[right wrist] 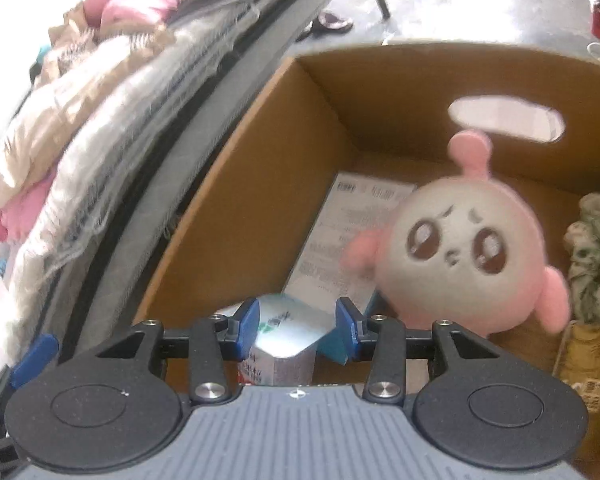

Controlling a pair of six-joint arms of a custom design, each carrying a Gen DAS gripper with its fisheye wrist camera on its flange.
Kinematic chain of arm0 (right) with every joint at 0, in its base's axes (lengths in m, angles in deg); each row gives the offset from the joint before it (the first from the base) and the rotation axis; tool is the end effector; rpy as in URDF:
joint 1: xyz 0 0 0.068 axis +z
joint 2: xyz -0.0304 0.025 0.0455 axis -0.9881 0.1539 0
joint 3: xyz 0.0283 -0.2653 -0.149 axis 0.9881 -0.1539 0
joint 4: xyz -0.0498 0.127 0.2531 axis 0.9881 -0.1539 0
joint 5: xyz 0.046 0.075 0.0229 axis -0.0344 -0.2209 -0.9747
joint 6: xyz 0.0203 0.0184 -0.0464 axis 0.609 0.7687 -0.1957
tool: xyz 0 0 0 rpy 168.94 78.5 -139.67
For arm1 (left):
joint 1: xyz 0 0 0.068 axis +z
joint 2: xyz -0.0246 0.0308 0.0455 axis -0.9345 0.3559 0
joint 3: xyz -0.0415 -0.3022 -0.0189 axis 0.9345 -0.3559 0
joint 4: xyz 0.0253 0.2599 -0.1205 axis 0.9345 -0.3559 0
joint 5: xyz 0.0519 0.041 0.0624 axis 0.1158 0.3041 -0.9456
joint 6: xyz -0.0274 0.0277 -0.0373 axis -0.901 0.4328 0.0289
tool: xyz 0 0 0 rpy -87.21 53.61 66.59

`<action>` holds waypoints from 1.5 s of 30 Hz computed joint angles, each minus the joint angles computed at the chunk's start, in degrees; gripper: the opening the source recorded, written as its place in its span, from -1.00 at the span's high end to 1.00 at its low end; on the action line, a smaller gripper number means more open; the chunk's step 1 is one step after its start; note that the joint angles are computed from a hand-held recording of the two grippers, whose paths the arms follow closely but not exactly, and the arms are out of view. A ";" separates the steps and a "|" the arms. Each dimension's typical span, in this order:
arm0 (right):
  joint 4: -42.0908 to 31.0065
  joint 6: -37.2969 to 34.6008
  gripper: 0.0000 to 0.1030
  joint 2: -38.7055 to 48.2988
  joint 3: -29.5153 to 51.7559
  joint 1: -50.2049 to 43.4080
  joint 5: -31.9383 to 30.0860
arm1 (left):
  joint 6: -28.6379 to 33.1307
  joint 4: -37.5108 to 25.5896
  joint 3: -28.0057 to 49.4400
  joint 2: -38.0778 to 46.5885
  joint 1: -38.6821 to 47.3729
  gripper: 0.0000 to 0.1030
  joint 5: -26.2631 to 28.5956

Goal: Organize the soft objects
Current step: 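Open both tools in the box and move them back toward the mattress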

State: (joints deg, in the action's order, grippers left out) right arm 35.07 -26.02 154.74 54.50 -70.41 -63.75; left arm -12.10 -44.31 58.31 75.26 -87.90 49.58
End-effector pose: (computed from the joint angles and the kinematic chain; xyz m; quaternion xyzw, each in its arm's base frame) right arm 0.4276 0.1017 0.0963 -0.2613 0.9128 0.2914 0.1163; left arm 0.2038 -0.0473 0.1381 -0.2042 0.8560 0.0956 0.4653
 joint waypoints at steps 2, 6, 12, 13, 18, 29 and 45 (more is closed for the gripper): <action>-0.12 -1.39 0.13 -0.73 -0.80 0.93 0.72 | -0.10 0.34 -0.40 0.28 -0.10 -0.50 -0.07; 1.66 -5.11 0.13 -4.27 -5.35 2.30 2.80 | -0.23 0.79 -1.14 -0.03 0.00 -0.50 0.27; 2.86 -10.01 0.11 -8.21 -11.09 3.51 4.99 | -1.59 0.09 -1.74 -0.08 -0.82 -0.50 0.22; 4.08 -10.44 0.11 -8.98 -12.29 3.61 5.19 | -2.06 -0.20 -1.78 -0.13 -1.03 -0.50 0.05; 4.86 -9.95 0.11 -10.77 -13.81 2.37 3.72 | -3.21 -1.78 -2.27 -2.87 -1.05 -0.54 -0.97; -17.08 -35.96 -0.33 -31.94 -25.53 -26.07 -19.37 | -10.51 -19.83 -2.18 -24.87 -21.63 -1.00 -12.08; -32.12 -73.96 -0.55 -12.67 -21.65 -83.12 -26.18 | -3.82 -8.01 14.61 3.18 -44.54 -1.00 -11.31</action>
